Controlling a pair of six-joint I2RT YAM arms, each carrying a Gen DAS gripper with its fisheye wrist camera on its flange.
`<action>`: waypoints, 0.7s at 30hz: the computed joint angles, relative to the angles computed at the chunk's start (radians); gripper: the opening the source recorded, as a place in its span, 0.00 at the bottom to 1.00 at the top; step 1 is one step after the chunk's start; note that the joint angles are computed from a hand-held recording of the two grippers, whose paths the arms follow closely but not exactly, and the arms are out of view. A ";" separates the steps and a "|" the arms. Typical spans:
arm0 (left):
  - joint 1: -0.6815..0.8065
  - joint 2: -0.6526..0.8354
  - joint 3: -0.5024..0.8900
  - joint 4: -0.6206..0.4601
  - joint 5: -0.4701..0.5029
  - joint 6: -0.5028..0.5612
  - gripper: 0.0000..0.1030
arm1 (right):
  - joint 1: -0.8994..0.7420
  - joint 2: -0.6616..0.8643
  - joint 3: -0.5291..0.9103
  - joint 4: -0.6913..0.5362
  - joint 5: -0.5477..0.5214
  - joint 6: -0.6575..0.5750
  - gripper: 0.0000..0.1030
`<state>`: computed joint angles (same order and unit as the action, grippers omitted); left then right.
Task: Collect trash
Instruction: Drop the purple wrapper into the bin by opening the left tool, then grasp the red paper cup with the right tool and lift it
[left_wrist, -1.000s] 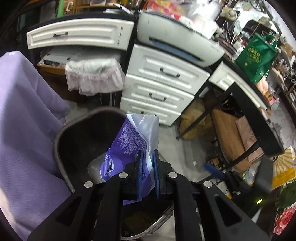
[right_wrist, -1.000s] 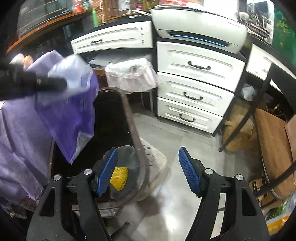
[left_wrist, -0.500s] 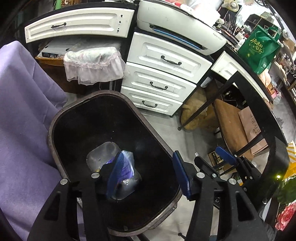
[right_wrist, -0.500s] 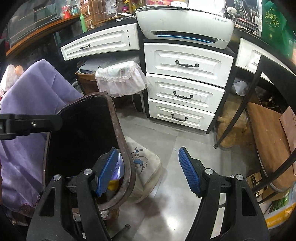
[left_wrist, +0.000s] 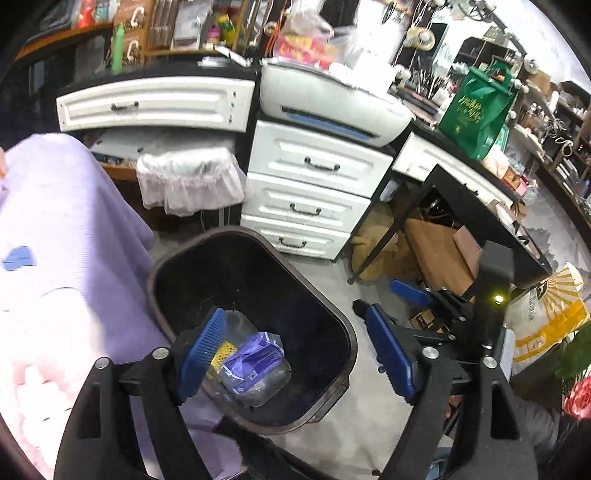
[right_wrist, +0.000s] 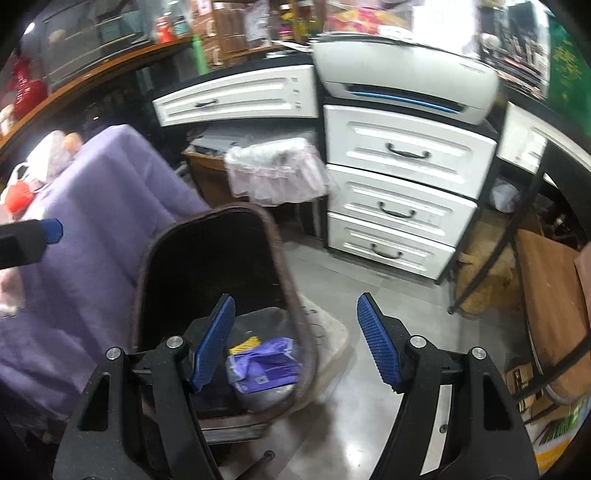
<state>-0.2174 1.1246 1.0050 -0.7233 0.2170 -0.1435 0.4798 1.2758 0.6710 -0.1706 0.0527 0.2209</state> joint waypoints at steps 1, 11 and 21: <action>0.017 -0.027 0.002 -0.018 0.003 0.014 0.78 | 0.022 -0.004 0.010 -0.006 0.005 0.000 0.67; 0.303 -0.243 0.009 -0.176 0.120 0.150 0.85 | 0.248 0.038 0.196 -0.069 -0.007 -0.047 0.67; 1.036 -0.339 0.086 -0.370 0.352 0.533 0.92 | 0.526 0.249 0.552 -0.175 -0.041 -0.145 0.75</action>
<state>0.8191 0.7856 1.0911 -1.0929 0.5692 0.3899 1.0060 1.5248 1.2232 -0.3460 0.0121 0.0763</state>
